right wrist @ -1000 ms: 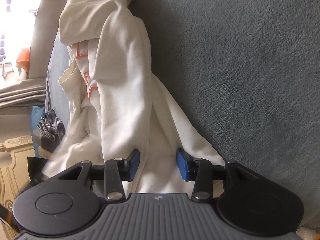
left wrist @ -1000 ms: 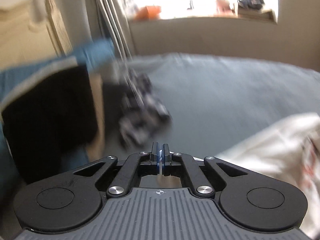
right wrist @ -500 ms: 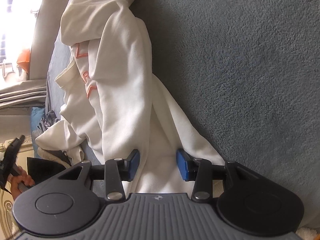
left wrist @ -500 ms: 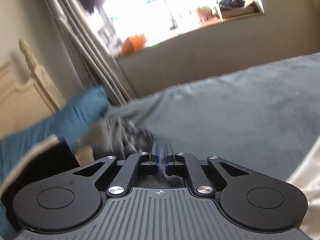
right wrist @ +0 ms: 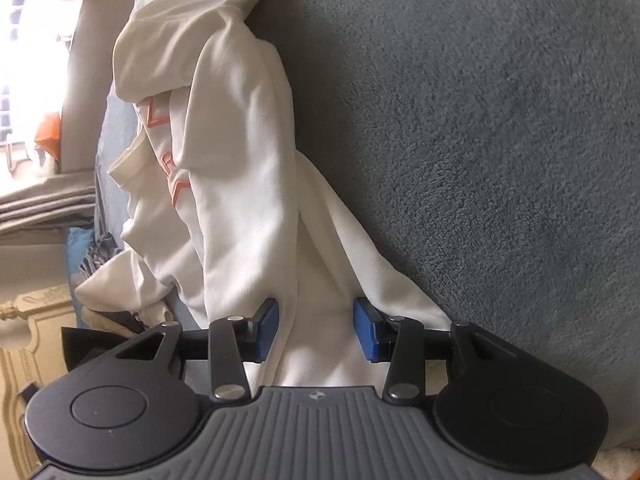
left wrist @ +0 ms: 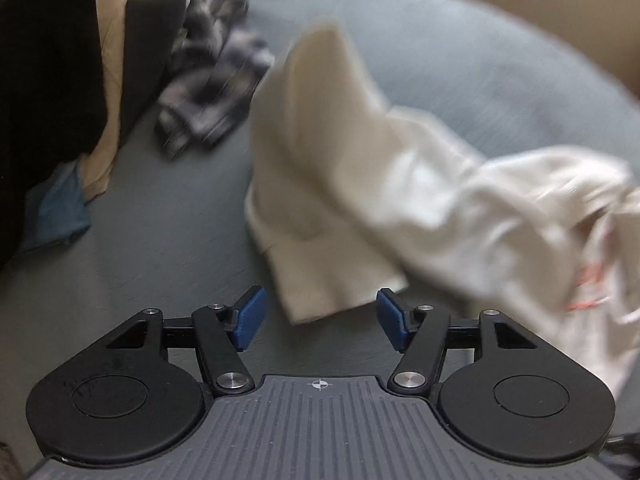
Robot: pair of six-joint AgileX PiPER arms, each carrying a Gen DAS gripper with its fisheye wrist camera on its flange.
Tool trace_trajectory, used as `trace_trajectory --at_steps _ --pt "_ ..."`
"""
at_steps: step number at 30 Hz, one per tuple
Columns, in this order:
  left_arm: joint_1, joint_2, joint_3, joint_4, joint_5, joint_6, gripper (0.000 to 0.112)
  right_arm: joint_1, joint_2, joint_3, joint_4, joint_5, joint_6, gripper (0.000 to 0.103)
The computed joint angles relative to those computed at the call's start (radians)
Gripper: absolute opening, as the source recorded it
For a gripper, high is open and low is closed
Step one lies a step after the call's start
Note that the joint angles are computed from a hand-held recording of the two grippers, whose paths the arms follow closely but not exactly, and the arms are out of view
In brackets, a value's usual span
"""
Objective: Fold clothes
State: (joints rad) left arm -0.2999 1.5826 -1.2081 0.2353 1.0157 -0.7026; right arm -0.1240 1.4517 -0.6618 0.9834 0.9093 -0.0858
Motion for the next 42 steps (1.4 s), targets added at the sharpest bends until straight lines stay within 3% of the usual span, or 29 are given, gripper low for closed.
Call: trace_trajectory --at_steps 3,6,8,10,14,15,17,19,22,28,32,36,42 --pt "-0.017 0.068 0.000 0.002 -0.002 0.043 0.061 -0.016 -0.008 0.030 0.045 -0.008 -0.029 0.044" --pt "-0.062 0.122 -0.006 0.119 -0.043 -0.033 0.057 -0.028 -0.004 0.045 0.073 -0.008 -0.058 0.044" --pt "-0.081 0.158 -0.022 0.218 -0.072 -0.106 0.038 -0.041 0.001 0.049 0.084 0.000 -0.075 0.044" --pt "-0.070 0.215 -0.095 0.330 -0.057 -0.175 0.029 -0.050 0.006 0.052 0.094 0.006 -0.088 0.044" --pt "-0.018 0.322 -0.279 0.491 0.010 -0.294 0.031 -0.044 0.018 0.040 0.092 0.009 -0.092 0.044" --pt "0.008 0.331 -0.324 0.464 0.024 -0.289 0.034 -0.040 0.020 0.037 0.091 0.008 -0.092 0.044" --pt "0.057 0.311 -0.351 0.339 0.027 -0.242 0.055 -0.037 0.023 0.033 0.092 0.007 -0.092 0.044" --pt "0.077 0.254 -0.285 0.232 0.009 -0.205 0.062 -0.035 0.023 0.039 0.104 0.001 -0.094 0.044" --pt "0.036 0.145 -0.122 0.146 0.015 -0.172 0.063 -0.024 0.021 0.045 0.120 -0.014 -0.090 0.044" --pt "-0.096 -0.106 0.176 0.011 -0.006 -0.282 0.063 -0.013 0.015 0.015 0.075 0.001 -0.037 0.044" --pt "-0.189 -0.193 0.220 -0.061 -0.015 -0.306 0.063 0.008 -0.003 -0.095 -0.061 0.044 0.090 0.047" --pt "-0.275 -0.211 0.226 -0.123 -0.055 -0.292 0.064 -0.030 -0.039 -0.188 -0.109 0.015 0.116 0.050" --pt "-0.373 -0.193 0.259 -0.224 -0.138 -0.275 0.064 -0.076 0.154 -0.391 -0.099 -0.088 0.131 0.061"
